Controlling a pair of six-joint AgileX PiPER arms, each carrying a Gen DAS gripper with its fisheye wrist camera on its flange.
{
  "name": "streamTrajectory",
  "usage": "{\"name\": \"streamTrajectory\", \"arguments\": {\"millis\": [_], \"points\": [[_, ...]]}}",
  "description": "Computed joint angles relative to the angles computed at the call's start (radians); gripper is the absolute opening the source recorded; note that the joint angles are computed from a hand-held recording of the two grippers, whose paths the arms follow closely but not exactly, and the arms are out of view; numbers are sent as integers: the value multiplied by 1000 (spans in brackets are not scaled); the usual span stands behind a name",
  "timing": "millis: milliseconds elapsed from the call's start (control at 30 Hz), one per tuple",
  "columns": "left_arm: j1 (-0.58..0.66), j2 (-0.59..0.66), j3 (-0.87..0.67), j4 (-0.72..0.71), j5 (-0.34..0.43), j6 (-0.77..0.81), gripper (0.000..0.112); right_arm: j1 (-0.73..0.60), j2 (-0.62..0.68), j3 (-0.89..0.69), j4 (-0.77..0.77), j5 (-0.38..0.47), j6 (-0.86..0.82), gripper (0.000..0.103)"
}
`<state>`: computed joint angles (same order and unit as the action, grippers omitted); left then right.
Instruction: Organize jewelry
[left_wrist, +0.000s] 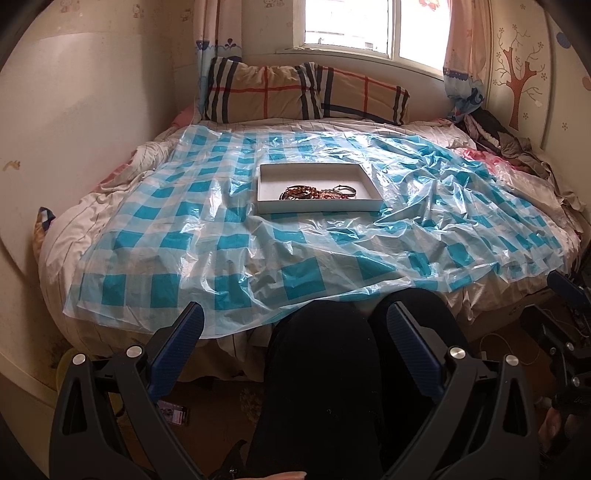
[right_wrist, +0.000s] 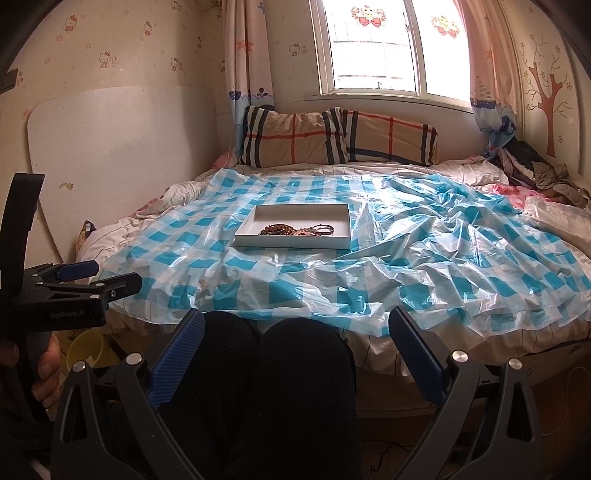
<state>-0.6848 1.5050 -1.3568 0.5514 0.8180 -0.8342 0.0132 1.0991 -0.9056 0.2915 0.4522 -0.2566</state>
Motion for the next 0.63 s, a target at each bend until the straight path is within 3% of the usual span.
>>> {"name": "streamTrajectory", "arguments": {"millis": [100,167,267,467,633], "points": [[70,-37,47,-124,-95,57,95,-16,15,-16,-13,21,10,96],[62,-58,65,-89,-105,11,95,-29,34,-31,-20,36,18,96],[22,-27,13,-20,-49,-20,95,-45,67,-53,-24,54,19,96],[47,95,-141,-195,60,152,95,-67,92,-70,-23,76,1,96],[34,180,-229,-205,96,142,95,-35,121,-91,-116,81,104,96]]}}
